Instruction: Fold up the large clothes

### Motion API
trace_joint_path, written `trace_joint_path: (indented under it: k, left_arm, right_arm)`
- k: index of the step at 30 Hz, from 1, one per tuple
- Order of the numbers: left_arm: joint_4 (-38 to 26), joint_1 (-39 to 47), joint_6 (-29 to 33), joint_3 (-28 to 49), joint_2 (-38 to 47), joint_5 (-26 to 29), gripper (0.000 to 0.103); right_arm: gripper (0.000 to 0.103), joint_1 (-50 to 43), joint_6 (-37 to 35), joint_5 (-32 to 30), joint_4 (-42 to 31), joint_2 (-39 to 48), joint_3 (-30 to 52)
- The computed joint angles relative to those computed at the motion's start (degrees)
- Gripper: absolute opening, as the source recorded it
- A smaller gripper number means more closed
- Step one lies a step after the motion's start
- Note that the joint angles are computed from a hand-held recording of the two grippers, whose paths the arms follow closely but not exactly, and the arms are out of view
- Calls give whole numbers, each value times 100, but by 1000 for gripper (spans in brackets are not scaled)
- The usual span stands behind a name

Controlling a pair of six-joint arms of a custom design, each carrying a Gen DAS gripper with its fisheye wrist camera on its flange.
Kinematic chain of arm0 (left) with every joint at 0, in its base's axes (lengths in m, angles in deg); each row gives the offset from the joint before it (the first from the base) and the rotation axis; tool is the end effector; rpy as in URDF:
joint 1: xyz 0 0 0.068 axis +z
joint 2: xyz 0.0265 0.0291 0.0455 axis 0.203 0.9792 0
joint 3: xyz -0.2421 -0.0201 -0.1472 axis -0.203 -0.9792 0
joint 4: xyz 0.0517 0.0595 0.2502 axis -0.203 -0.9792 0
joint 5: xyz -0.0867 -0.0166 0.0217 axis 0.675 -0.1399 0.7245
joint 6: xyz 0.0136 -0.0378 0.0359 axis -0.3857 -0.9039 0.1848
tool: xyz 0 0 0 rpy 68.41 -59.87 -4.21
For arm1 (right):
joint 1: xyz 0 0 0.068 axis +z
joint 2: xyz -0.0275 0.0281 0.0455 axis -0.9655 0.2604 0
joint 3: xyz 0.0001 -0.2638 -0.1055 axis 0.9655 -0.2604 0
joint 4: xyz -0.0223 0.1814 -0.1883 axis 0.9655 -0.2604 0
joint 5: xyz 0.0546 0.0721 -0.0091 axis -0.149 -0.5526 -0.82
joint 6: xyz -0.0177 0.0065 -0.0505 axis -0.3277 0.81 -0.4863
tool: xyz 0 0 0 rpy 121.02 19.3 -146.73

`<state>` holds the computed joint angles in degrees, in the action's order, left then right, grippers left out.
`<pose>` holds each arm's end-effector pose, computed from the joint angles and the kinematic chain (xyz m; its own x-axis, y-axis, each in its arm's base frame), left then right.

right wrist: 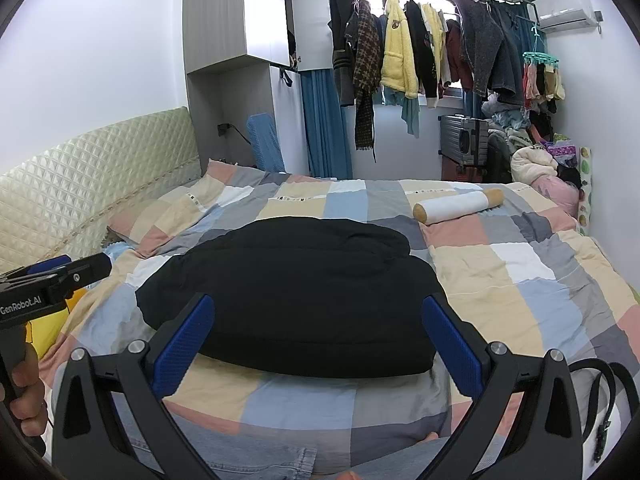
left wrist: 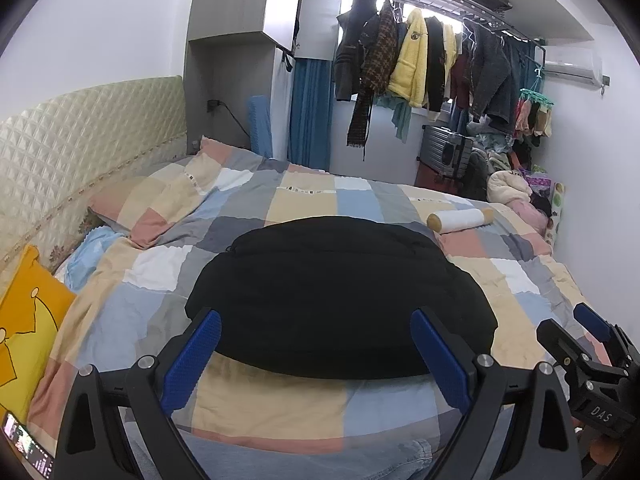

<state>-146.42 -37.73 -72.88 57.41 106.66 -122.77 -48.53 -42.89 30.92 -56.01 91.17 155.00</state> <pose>0.1570 -0.1427 0.4291 -0.5096 -0.2785 -0.8141 -0.3441 0.9332 -0.1039 0.2336 0.1163 0.3894 -0.4440 -0.1292 -0.8867 -0.4220 0.9031 0.0797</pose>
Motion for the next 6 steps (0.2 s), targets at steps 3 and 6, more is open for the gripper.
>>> trace_joint_path:
  k: [3, 6]
  left_arm:
    - [31, 27, 56, -22, -25, 13, 96]
    - [38, 41, 90, -48, -58, 26, 96]
  right_arm:
    - [103, 2, 10, 23, -1, -9, 5]
    - [103, -6, 2, 11, -10, -9, 4]
